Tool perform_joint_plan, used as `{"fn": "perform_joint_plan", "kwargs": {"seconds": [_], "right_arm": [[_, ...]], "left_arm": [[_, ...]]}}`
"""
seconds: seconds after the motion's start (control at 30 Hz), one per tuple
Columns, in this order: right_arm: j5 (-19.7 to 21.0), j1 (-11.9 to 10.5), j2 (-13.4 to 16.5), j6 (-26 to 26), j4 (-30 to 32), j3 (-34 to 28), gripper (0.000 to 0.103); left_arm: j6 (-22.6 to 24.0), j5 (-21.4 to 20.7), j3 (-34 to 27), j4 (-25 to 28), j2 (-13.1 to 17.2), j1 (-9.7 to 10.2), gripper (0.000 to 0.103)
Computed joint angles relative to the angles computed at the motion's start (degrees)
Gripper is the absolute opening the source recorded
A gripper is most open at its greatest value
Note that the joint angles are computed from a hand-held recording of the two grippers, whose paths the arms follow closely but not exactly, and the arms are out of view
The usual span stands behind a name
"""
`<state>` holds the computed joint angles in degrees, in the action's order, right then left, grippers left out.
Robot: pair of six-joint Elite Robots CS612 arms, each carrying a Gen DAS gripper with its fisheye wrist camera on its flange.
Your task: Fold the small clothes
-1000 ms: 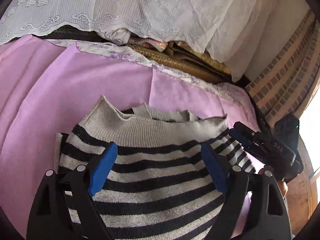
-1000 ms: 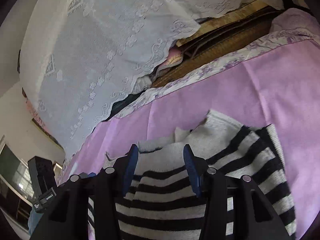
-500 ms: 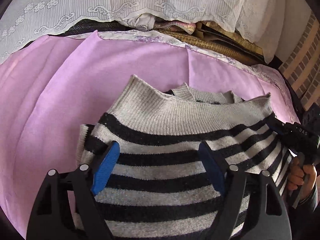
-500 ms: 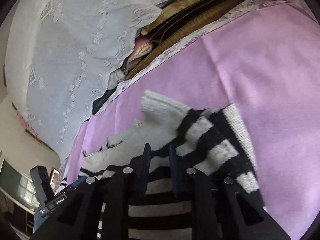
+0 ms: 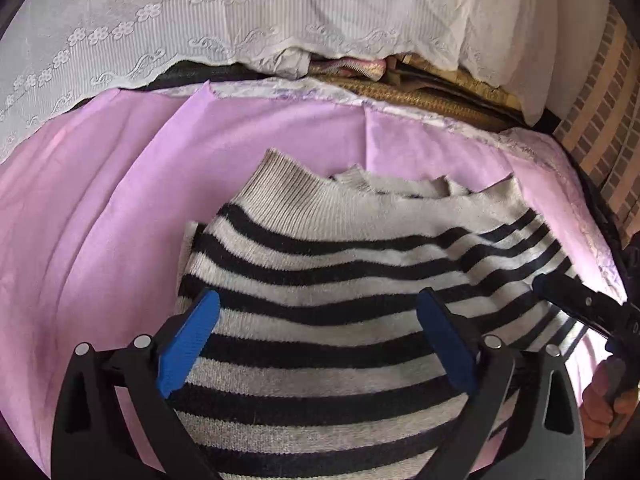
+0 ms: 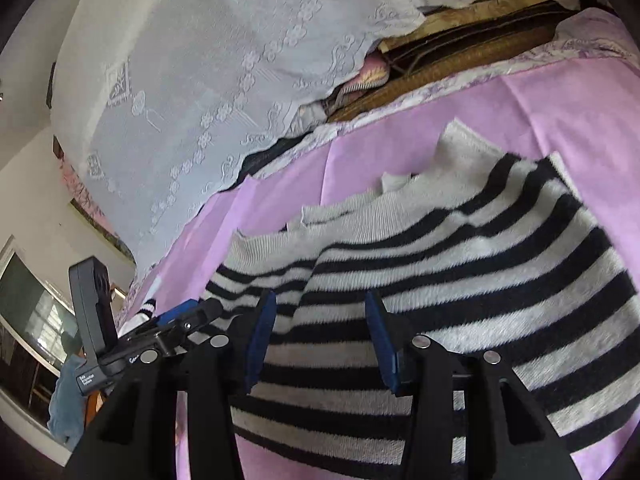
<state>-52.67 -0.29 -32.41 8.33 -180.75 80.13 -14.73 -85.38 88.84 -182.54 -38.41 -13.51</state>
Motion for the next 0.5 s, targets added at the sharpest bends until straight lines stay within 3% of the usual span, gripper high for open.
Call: {"fn": "perform_joint_plan", "kwargs": {"seconds": [0.07, 0.13, 0.2, 0.3, 0.37, 0.43, 0.5], "right_arm": [[-0.5, -0.1, -0.1, -2.5, -0.2, 0.9, 0.042], [-0.3, -0.6, -0.6, -3.7, -0.4, 2.0, 0.036], [1.0, -1.7, -0.8, -1.7, -1.2, 3.0, 0.034], [0.5, -3.2, -0.9, 2.0, -2.7, 4.3, 0.028], [-0.4, -4.1, -0.9, 6.5, -4.9, 4.8, 0.020], [-1.8, -4.5, -1.2, 10.0, -7.7, 5.3, 0.022], [-3.5, -4.0, -1.4, 8.6, -9.2, 4.6, 0.029]], "left_arm": [[0.2, 2.0, -0.6, 3.1, 0.5, -0.02, 0.096], [0.8, 2.8, 0.0, 2.2, 0.4, -0.08, 0.097], [0.7, 4.5, 1.1, 0.8, -0.1, -0.31, 0.097], [-2.8, 10.6, 2.1, 2.3, -1.0, -0.55, 0.097], [-4.9, 6.3, 2.6, 1.4, -1.5, 0.79, 0.097], [-6.2, 1.2, 2.8, -0.7, -1.9, 2.00, 0.097], [-5.9, -2.1, 2.4, -2.4, -2.0, 2.41, 0.097]]}}
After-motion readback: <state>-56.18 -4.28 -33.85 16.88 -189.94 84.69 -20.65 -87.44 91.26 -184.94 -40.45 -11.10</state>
